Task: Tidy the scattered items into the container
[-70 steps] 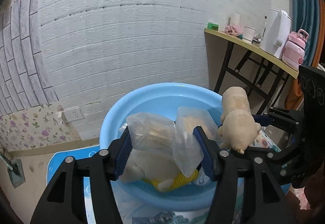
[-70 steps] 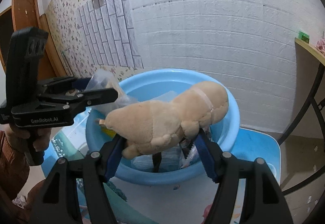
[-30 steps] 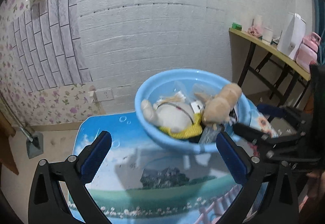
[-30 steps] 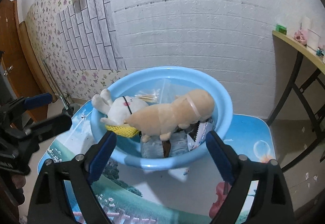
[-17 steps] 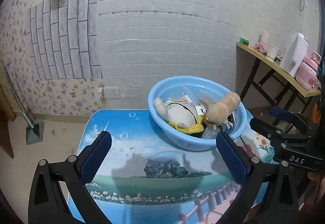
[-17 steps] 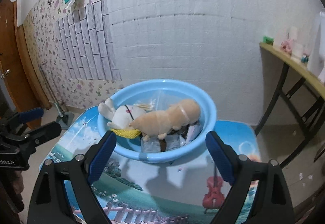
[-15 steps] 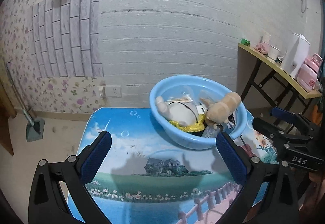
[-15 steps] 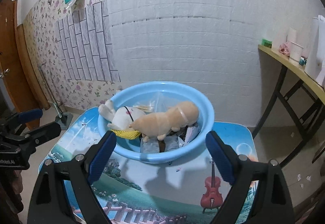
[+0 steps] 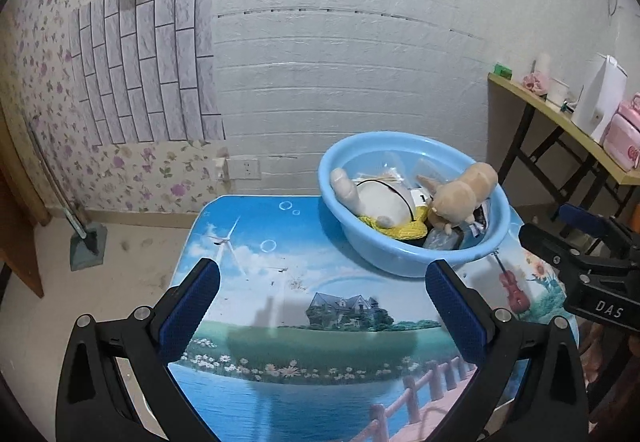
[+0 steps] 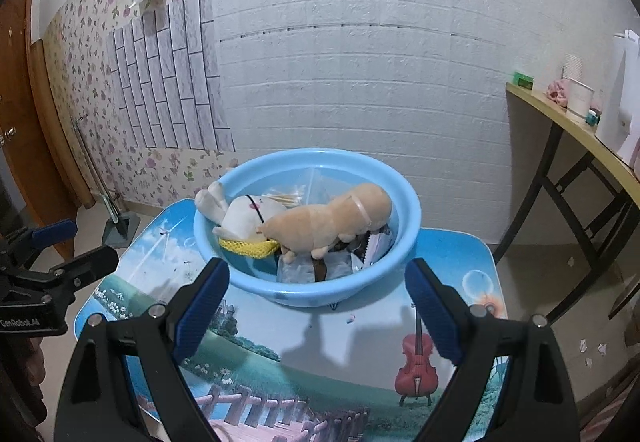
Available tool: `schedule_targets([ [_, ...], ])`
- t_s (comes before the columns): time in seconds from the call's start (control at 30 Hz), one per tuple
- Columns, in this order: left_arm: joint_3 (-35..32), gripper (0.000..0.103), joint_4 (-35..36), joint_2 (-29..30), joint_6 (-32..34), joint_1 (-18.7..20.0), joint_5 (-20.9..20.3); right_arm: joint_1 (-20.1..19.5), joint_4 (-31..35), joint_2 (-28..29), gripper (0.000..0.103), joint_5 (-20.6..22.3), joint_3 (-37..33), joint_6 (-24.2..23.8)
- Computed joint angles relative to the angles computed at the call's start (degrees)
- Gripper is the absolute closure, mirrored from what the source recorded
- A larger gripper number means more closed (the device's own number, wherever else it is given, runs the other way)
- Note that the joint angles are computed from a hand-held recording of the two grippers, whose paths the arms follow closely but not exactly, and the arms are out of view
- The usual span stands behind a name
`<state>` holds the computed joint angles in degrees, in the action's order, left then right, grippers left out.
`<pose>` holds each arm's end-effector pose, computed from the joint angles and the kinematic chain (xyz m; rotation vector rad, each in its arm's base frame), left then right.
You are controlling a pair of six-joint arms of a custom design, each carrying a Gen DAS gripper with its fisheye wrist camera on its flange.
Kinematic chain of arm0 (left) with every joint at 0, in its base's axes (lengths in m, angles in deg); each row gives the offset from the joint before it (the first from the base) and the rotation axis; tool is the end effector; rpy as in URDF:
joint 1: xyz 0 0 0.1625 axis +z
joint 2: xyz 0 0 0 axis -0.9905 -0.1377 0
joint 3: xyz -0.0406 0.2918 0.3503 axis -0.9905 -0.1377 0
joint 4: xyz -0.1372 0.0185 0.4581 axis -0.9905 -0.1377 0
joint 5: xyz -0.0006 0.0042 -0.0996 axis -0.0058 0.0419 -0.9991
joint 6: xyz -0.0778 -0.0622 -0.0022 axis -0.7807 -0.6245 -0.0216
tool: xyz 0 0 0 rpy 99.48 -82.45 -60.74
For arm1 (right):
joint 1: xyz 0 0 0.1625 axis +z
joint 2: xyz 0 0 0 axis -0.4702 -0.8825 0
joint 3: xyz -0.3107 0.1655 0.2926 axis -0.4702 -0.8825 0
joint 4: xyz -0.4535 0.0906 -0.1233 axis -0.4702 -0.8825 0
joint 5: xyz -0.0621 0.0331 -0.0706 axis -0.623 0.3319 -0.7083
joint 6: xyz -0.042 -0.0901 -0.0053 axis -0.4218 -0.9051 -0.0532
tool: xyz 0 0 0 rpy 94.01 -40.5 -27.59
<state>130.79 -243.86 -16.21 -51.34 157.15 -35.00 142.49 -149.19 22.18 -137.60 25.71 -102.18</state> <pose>-0.0174 -0.7417 0.3553 0.8311 2.3547 -0.8506 0.3597 -0.6586 -0.0620 0.2227 -2.1036 1.1575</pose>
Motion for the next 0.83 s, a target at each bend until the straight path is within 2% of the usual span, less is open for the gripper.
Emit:
schedule_targets([
  [0.1, -0.42, 0.0, 1.51, 0.0, -1.36, 0.21, -0.25, 0.0, -0.11, -0.06, 0.012, 0.19, 0.11, 0.02],
  [0.33, 0.38, 0.0, -0.19, -0.03, -0.8, -0.08, 1.21, 0.07, 0.04, 0.1, 0.012, -0.19, 0.03, 0.05],
  [0.47, -0.11, 0.0, 2.31, -0.32, -2.1, 0.3, -0.48, 0.11, 0.5, 0.09, 0.012, -0.06, 0.05, 0.68],
  [0.83, 0.77, 0.0, -0.05, -0.61, -1.92, 0.19, -0.18, 0.14, 1.05, 0.12, 0.012, -0.04, 0.08, 0.86],
])
